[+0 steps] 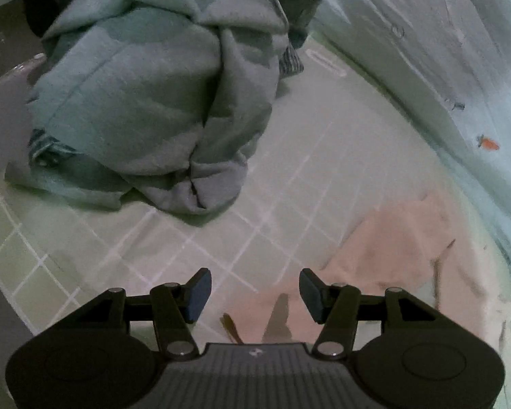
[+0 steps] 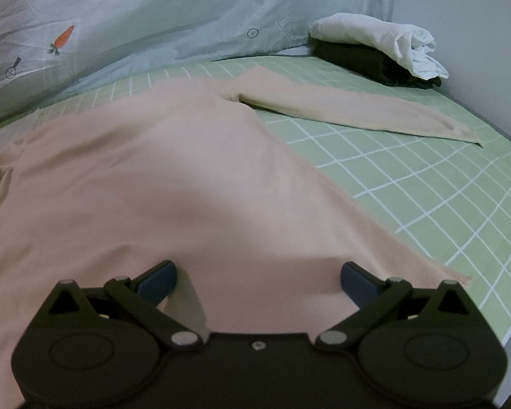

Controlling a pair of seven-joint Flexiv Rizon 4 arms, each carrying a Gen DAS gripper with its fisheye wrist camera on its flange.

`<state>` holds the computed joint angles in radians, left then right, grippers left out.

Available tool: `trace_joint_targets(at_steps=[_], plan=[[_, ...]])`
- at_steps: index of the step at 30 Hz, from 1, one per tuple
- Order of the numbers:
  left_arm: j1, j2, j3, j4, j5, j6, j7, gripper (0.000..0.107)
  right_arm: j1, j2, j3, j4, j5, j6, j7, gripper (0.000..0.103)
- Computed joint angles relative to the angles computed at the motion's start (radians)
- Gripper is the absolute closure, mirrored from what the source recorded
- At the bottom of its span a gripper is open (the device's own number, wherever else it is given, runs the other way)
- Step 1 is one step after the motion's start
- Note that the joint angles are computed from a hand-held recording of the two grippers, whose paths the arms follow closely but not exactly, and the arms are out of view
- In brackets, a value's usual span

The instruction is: Fold clothes

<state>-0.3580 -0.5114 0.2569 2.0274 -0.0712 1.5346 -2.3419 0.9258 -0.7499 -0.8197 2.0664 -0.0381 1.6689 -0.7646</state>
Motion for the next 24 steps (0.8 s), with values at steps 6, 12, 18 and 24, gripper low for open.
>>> trace_joint_targets(at_steps=[6,12,18,24], plan=[[-0.057,-0.032,0.027,-0.123,0.143,-0.176,0.078,0.063,0.005,-0.002,-0.003,0.001,0.003,0.002,0.000,0.000],[-0.190,-0.021,0.164,-0.212,0.364,-0.304,-0.091,0.104,0.011,-0.011,-0.008,0.003,0.014,0.013,0.000,0.000],[-0.338,0.048,0.341,-0.258,0.615,-0.441,-0.377,0.103,0.004,-0.005,0.002,0.002,0.020,0.016,-0.013,0.000],[-0.193,0.051,0.162,-0.196,0.520,-0.481,-0.321,0.094,-0.077,0.063,0.085,-0.015,-0.034,-0.033,-0.047,0.000]])
